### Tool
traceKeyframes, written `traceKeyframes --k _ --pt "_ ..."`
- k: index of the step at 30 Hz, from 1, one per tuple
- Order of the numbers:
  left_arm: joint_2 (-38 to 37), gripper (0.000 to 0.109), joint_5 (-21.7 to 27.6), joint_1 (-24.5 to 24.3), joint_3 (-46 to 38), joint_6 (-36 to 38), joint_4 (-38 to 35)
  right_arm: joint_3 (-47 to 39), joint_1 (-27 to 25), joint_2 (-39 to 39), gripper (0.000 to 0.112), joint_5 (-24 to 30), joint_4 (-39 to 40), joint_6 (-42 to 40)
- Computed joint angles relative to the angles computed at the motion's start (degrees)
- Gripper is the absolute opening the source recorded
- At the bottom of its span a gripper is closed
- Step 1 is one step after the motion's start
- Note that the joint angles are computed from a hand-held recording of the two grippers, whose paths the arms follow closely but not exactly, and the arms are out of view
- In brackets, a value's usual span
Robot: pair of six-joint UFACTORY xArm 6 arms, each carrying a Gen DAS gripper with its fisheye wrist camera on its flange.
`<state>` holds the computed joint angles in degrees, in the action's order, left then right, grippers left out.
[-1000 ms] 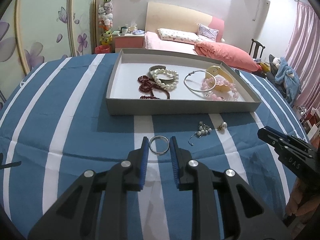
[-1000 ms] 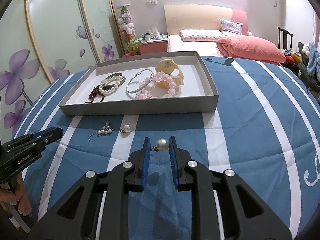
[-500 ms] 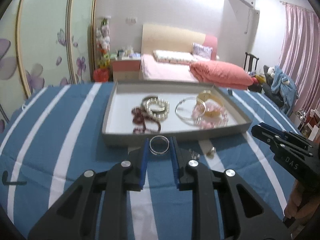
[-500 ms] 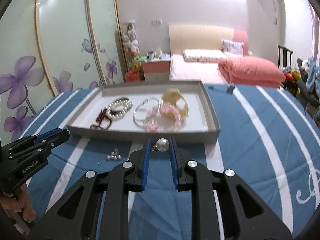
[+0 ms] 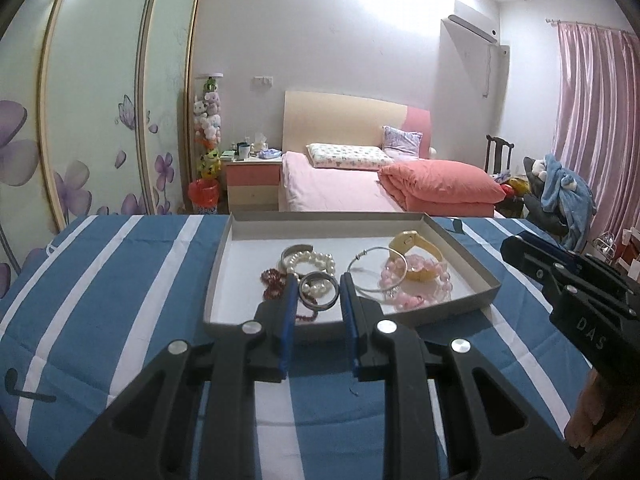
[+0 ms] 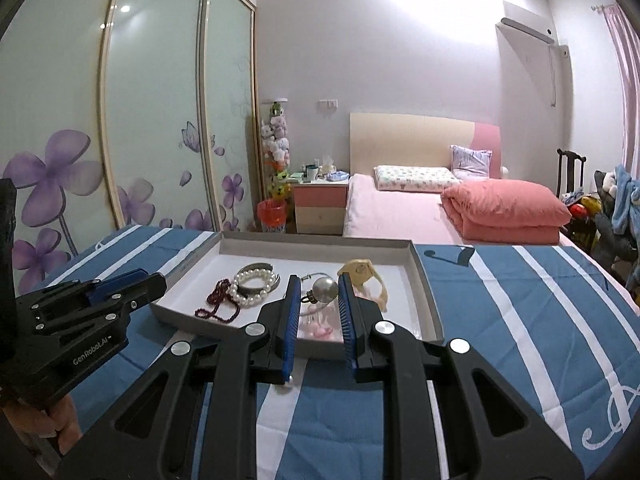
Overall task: Organize jewelry
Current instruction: 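Carry the silver ring with the left gripper while the right carries the pearl stud into the tray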
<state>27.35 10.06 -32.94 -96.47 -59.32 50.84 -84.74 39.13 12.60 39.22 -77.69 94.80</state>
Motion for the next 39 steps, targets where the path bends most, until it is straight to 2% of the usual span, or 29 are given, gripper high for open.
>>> traceKeyframes --k 5,13,23,28,29,32,39 --pt "2.51 0.022 0.46 0.23 -3.94 0.22 0.48 -2.04 -0.79 1.6 0.02 -0.09 -1.26 -0.28" --pt "10.43 0.022 1.78 0.55 -15.11 6.77 -4.88 -7.91 -3.69 6.56 0.02 -2.22 -2.44 -1.64" --pt "19.1 0.022 5.53 0.44 -26.78 14.78 -13.51 -13.92 -7.0 12.68 0.02 -5.79 3.31 -4.48" --pt "20.86 0.022 6.36 0.18 -28.97 17.28 -16.15 -15.36 -7.61 14.11 0.021 -6.7 6.92 -7.11" --pt "21.17 0.022 6.52 0.11 -29.37 17.79 -16.72 -15.18 -7.62 14.0 0.023 -6.76 7.23 -7.2" --pt "22.03 0.022 6.84 0.01 -30.4 19.59 -18.44 -14.61 -7.62 13.53 0.039 -6.47 7.01 -6.37" --pt "24.25 0.022 8.31 -0.17 -33.69 24.35 -23.12 -12.37 -7.12 11.85 0.039 -6.11 5.79 -5.76"
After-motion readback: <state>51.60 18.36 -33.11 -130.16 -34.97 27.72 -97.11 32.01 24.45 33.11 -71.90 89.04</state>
